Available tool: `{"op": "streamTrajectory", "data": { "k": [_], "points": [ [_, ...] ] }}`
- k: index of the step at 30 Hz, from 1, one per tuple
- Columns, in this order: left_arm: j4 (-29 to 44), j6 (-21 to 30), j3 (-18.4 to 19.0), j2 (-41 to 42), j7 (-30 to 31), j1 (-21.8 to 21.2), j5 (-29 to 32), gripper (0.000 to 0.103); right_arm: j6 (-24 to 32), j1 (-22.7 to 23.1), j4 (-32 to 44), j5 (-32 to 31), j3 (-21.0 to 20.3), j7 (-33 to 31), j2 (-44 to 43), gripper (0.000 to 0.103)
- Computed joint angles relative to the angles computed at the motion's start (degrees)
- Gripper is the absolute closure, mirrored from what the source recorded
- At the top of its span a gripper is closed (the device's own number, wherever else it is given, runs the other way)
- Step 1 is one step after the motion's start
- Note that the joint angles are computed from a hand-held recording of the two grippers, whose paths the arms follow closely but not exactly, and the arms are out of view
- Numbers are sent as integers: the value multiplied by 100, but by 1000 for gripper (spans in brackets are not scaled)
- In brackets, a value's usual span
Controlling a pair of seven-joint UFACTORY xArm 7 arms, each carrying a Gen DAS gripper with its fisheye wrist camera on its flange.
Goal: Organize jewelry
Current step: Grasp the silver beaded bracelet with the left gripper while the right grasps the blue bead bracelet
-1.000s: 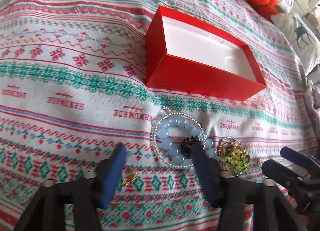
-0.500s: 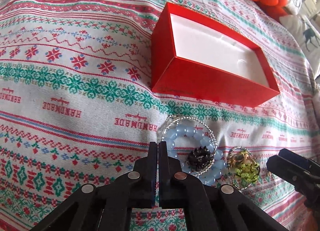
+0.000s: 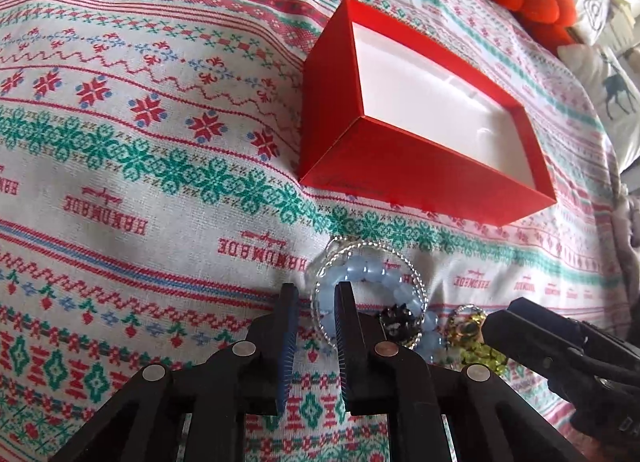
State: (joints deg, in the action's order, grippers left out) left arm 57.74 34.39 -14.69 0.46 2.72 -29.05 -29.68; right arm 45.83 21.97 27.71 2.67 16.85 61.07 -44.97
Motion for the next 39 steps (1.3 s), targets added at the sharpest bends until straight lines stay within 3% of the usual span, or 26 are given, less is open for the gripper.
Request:
{"op": "streamTrajectory", "data": {
  "k": [1, 3, 13, 21, 26, 30, 39],
  "points": [
    [-1, -59, -19, 11, -37, -22, 99, 98, -9, -11, 11, -6, -1, 2, 31, 43],
    [-10, -117, -51, -6, -85, -64, 277, 103, -13, -22, 10, -8, -25, -7, 55, 43],
    [-275, -318, 122, -398, 74, 32, 243, 103, -184, -24, 96, -9, -92, -194, 240, 44],
    [-528, -235, 271, -573, -122, 199, 462, 103, -462, 85, 412, 30, -134, -572, 975, 73],
    [-625, -208, 290, -624, -229, 246, 586, 103, -302, 33, 610, -104, -69, -617, 1458, 79],
    [-626, -210, 275, -615, -268, 233, 631, 103, -126, -28, 822, -501, 90, -588, 1703, 91],
    [-613, -351, 285, -948, 55, 51, 304, 103, -215, 41, 774, -599, 89, -380, 1092, 91]
  ]
}}
